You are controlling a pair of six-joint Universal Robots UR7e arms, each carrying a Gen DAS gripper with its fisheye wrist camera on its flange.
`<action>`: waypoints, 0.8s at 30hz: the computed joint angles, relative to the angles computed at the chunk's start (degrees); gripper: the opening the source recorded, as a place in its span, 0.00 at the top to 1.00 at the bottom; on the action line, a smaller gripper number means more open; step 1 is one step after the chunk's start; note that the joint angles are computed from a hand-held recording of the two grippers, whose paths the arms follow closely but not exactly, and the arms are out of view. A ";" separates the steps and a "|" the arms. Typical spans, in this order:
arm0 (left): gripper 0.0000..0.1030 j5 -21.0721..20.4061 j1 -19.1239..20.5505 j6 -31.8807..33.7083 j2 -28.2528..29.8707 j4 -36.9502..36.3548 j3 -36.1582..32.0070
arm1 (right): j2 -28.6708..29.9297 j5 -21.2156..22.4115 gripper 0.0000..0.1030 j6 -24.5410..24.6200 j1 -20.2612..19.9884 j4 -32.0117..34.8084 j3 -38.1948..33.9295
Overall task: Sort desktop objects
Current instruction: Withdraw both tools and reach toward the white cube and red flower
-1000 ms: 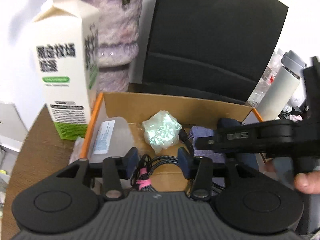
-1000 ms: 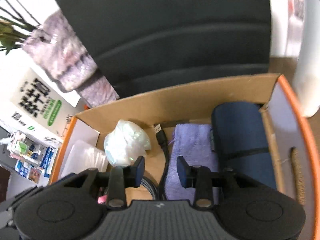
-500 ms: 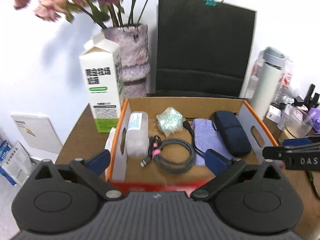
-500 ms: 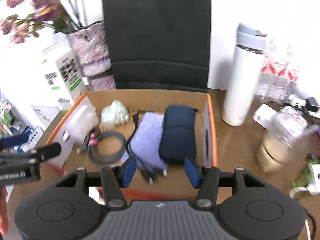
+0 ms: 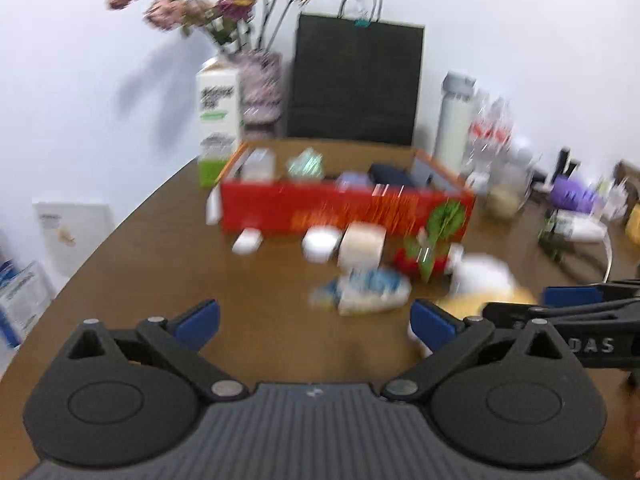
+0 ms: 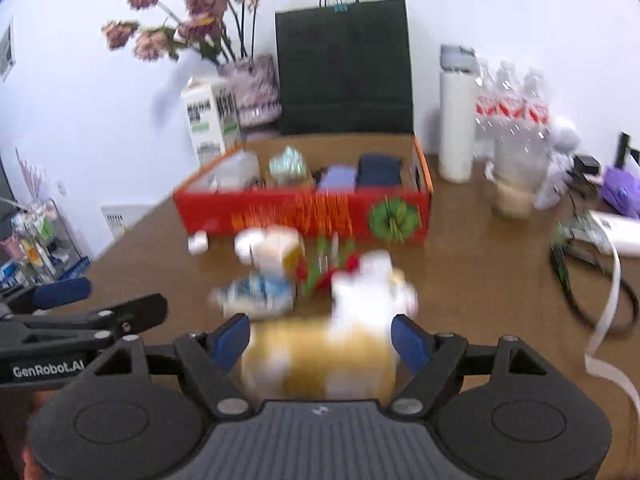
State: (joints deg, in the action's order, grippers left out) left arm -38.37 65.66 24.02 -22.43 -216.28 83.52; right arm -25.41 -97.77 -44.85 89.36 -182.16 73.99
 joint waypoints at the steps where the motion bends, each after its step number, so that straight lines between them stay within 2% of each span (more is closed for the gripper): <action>1: 0.00 0.75 -0.15 0.19 -0.01 -1.73 2.03 | -0.61 -0.74 0.25 -1.27 -0.44 -2.59 2.73; 4: 0.00 1.03 -0.15 -2.98 -1.41 -2.46 7.80 | -2.67 -0.80 0.25 -4.51 -2.27 -9.72 10.63; 6: 0.00 1.00 -0.03 -5.89 -2.30 -1.39 9.76 | -3.87 -0.32 0.25 -4.45 -3.22 -9.75 13.14; 8: 0.00 1.21 -0.11 -6.70 -2.29 -1.64 9.94 | -4.31 -0.34 0.25 -3.54 -3.42 -9.39 13.68; 10: 0.00 -0.42 -0.02 -5.31 -2.47 -2.67 9.26 | -4.46 -0.28 0.27 -3.20 -3.08 -9.72 13.29; 13: 0.00 -3.28 0.57 -4.72 -2.84 -1.90 7.23 | -5.06 2.56 0.27 -2.87 -2.65 -10.20 12.64; 16: 0.00 -3.83 1.38 -3.36 -1.69 0.48 2.12 | -4.67 4.55 0.26 -2.67 -1.92 -8.73 9.77; 18: 0.00 -5.09 2.19 -2.52 -0.85 1.87 -0.99 | -2.97 3.78 0.28 -3.36 -1.20 -7.27 5.99; 21: 0.00 -9.04 3.70 -2.67 -0.50 6.20 -5.24 | 0.35 0.93 0.30 -3.41 0.03 -3.84 -1.12; 24: 0.00 -14.14 5.43 2.10 1.34 11.93 -13.51 | 4.30 0.28 0.30 -3.06 0.97 2.17 -9.81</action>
State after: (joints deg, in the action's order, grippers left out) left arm -52.52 71.09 26.12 -21.10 -204.35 70.01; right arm -21.11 -97.49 -47.91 90.34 -180.00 64.19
